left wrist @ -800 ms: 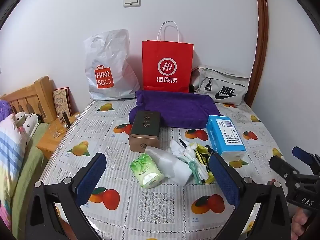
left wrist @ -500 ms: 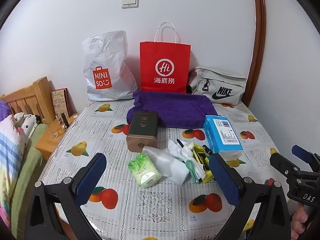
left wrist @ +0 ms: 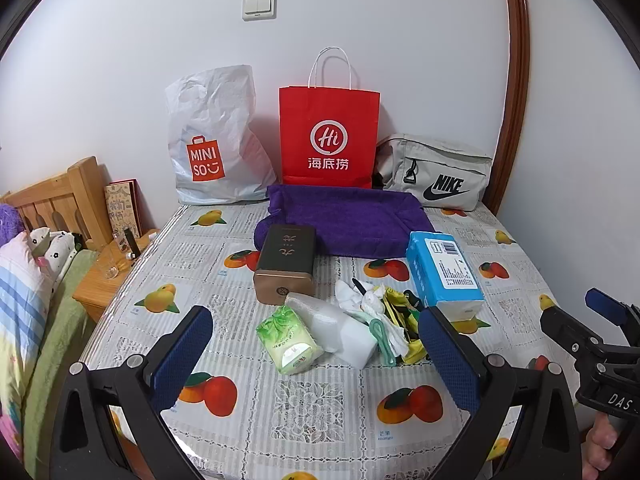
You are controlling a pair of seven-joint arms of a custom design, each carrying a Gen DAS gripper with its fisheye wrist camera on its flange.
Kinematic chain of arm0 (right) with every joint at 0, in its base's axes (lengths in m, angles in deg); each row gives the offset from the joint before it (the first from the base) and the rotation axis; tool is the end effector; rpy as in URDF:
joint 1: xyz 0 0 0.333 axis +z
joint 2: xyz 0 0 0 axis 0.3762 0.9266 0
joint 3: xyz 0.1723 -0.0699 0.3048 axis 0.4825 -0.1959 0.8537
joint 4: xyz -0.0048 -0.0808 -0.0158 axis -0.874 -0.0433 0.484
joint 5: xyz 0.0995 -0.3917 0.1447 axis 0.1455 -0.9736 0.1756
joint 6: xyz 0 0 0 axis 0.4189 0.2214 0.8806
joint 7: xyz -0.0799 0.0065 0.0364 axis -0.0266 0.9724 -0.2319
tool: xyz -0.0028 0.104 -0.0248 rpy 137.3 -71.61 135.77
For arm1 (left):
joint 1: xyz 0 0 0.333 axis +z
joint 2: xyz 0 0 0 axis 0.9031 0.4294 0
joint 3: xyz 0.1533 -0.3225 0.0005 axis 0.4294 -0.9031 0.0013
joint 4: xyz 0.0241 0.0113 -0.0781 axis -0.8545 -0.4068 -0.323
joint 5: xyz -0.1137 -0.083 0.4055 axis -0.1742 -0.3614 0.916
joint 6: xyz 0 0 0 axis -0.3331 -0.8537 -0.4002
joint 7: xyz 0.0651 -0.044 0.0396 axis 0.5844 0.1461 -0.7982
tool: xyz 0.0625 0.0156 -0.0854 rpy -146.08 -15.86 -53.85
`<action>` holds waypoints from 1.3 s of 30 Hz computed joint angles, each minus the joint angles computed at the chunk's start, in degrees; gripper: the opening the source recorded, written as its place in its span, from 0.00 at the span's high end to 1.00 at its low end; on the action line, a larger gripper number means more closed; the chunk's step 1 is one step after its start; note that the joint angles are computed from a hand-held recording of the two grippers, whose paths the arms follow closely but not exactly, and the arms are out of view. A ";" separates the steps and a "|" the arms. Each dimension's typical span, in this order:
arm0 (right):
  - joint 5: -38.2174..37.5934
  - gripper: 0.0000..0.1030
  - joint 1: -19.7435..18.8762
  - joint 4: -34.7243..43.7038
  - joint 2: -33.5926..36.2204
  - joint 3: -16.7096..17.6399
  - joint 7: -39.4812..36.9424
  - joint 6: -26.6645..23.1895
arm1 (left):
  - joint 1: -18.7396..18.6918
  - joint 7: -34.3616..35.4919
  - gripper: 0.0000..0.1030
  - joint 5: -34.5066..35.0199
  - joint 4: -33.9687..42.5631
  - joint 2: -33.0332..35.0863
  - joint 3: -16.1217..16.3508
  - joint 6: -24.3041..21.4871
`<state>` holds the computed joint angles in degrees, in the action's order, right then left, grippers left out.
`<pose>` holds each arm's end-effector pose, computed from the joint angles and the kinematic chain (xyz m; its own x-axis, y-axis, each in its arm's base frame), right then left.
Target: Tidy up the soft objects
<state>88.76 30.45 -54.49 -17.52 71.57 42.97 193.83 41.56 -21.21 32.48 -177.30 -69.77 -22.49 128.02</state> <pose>0.6515 0.1280 0.4301 0.1241 -0.9867 -0.1047 -0.6216 0.0049 -0.7834 0.6302 -0.3497 0.4250 0.0505 -0.9984 0.0249 -0.5933 -0.0500 -0.8034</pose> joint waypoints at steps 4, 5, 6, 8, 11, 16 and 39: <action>0.01 0.00 0.65 -0.24 -0.20 -0.59 0.07 0.37 | -0.04 0.17 0.00 -0.18 -0.09 -0.13 -0.05 -0.13; 0.01 0.00 0.86 -0.40 -0.32 -0.77 0.12 0.53 | -0.06 0.16 0.00 -0.16 -0.10 -0.15 -0.05 -0.18; 0.02 0.00 0.84 -0.46 -0.38 -0.76 0.14 0.62 | -0.06 0.10 0.00 -0.06 -0.12 -0.15 -0.03 -0.14; 0.00 0.00 1.25 -0.45 -0.44 -1.17 0.24 0.67 | -0.03 0.02 0.00 -0.02 -0.19 -0.28 -0.04 -0.11; -0.09 0.00 1.02 -0.69 -0.57 -0.95 0.19 0.89 | -0.01 -0.11 0.00 -0.17 -0.15 -0.27 -0.08 -0.19; -0.11 0.00 -0.88 -0.53 -0.51 0.96 0.09 1.02 | 0.12 0.76 0.00 -0.87 -0.21 -0.43 -0.28 -0.72; -0.20 0.00 0.10 0.05 0.09 0.33 -0.29 0.59 | 0.24 0.17 0.00 -1.28 -0.27 -0.17 0.29 -0.63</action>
<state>88.56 30.55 -54.45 -17.43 71.91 42.68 194.42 41.80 -21.03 31.20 -177.58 -69.94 -22.20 127.39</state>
